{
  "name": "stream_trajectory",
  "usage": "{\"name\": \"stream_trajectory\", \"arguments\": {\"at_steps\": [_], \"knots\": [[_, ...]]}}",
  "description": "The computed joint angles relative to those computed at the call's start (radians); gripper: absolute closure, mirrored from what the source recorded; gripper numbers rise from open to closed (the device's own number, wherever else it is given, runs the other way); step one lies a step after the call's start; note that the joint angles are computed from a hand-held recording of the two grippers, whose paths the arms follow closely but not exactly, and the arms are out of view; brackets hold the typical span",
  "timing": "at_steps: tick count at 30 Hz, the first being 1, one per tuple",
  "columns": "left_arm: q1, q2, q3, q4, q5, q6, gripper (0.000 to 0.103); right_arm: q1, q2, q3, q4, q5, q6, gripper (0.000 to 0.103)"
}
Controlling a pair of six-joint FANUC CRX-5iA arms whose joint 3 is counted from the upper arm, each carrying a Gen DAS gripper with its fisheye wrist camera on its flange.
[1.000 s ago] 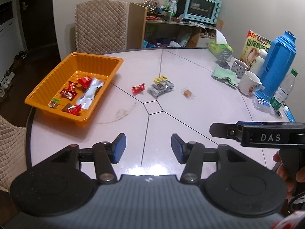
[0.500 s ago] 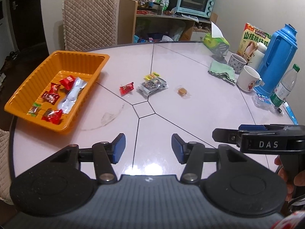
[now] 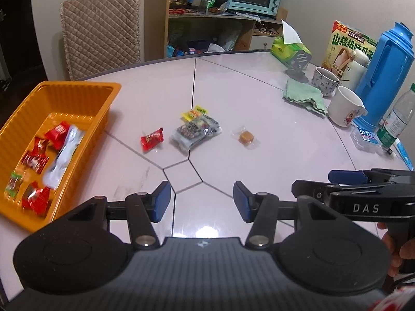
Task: Organize snacks
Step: 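Withdraw both open tools from the tray toward the remaining snacks, then grasp the silver snack bag with the left tool while the right tool grasps the biscuit packet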
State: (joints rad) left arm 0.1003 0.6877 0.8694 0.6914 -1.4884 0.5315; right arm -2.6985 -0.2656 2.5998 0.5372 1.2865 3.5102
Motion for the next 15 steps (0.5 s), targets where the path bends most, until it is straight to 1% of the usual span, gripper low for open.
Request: {"name": "stream_trajectory", "arguments": {"at_steps": [5,7,9,13,15], "knots": [[-0.028,0.061,0.084,-0.005,-0.001,0.020,0.053,-0.026,-0.019,-0.003,0.018,-0.014,0.046,0.021],[-0.040,0.088,0.122,-0.003,0.002,0.025,0.053,-0.040,-0.028,-0.006,0.020,-0.022,0.067,0.022],[-0.050,0.127,0.181,-0.002,-0.006,0.039,0.053,-0.056,-0.033,-0.001,0.019,-0.044,0.084,0.029],[-0.076,0.198,0.295,-0.009,-0.017,0.063,0.053,-0.090,-0.046,0.006,0.008,-0.085,0.117,0.033],[-0.088,0.240,0.366,-0.020,-0.032,0.078,0.053,-0.106,-0.054,0.006,-0.001,-0.105,0.143,0.039]]}}
